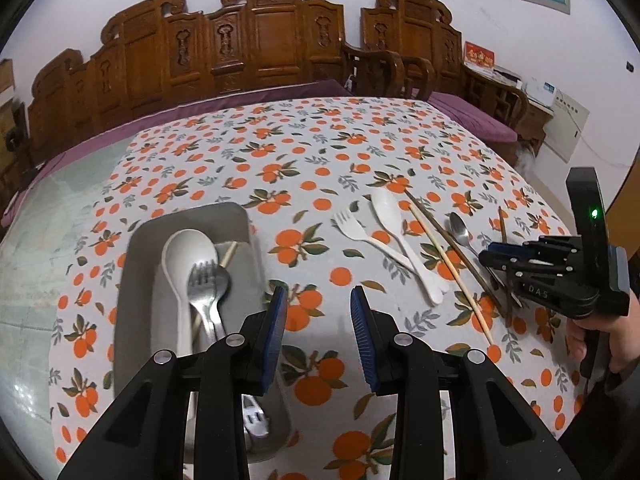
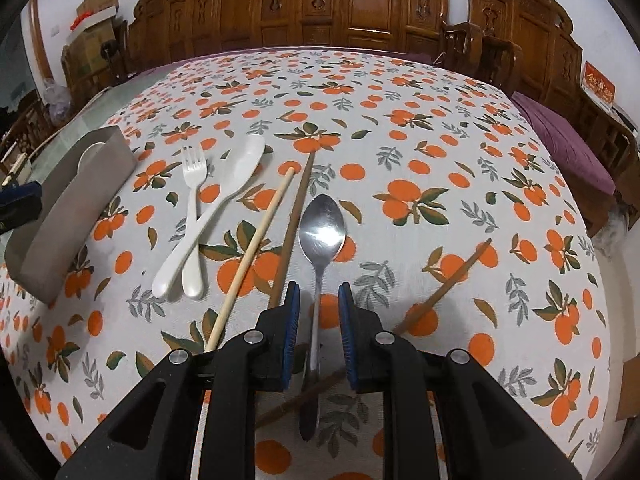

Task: Organize utensils
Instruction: 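Move the right tool to the utensils and grasp a wooden chopstick, then grasp a white plastic spoon with the left tool while the right tool holds the chopstick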

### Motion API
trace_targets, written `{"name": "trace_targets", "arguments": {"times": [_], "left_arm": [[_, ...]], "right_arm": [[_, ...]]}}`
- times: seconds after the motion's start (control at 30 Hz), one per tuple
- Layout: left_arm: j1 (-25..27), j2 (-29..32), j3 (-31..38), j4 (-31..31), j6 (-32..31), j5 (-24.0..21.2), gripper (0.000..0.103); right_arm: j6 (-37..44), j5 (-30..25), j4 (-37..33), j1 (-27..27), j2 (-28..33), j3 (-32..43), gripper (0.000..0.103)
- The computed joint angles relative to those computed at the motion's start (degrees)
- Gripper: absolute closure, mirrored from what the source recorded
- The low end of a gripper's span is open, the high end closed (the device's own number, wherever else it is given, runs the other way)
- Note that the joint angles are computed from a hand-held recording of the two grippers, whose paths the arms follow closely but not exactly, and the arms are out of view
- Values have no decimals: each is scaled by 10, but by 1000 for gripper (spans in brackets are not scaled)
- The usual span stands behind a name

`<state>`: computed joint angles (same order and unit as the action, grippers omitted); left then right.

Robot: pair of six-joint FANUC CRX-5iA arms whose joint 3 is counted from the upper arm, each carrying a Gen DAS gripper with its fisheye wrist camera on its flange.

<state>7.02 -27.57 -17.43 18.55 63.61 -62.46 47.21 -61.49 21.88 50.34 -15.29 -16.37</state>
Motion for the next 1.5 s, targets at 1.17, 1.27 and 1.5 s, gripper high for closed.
{"name": "trace_targets", "arguments": {"times": [1.17, 1.27, 1.5], "left_arm": [[-176, 113, 63, -116, 145, 54, 41], [-184, 138, 77, -114, 161, 51, 45], [-190, 183, 100, -108, 188, 23, 68]], "right_arm": [[-57, -15, 8, -31, -24, -8, 97], [-55, -11, 9, -31, -25, -8, 97], [-47, -5, 9, -29, -22, -6, 97]]}}
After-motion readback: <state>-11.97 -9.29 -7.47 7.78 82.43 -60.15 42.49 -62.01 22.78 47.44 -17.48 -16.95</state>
